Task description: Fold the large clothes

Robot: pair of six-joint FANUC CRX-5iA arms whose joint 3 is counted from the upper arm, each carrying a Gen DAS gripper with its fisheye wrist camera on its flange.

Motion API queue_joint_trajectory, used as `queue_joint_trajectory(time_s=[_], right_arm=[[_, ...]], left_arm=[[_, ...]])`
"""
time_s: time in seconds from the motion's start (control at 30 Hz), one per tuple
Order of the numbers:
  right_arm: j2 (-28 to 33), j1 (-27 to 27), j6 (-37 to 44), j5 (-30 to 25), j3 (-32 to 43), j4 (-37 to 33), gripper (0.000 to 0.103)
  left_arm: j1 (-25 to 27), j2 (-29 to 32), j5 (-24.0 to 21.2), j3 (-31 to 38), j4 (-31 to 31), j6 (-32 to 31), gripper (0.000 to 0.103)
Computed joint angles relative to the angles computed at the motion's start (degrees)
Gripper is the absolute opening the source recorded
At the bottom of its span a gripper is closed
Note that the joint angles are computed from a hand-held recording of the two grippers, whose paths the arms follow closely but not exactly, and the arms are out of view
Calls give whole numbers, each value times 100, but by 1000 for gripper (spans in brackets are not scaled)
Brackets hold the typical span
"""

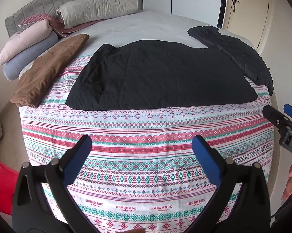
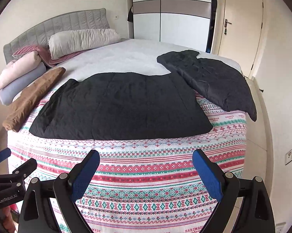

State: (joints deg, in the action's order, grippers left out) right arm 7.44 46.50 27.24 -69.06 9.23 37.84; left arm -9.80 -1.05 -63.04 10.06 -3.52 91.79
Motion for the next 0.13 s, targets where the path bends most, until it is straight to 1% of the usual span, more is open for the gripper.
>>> queue_joint_trajectory(time_s=[0.13], right_arm=[[-23, 24, 43, -91, -2, -56, 97]], left_arm=[[-63, -40, -73, 15, -101, -9, 103]])
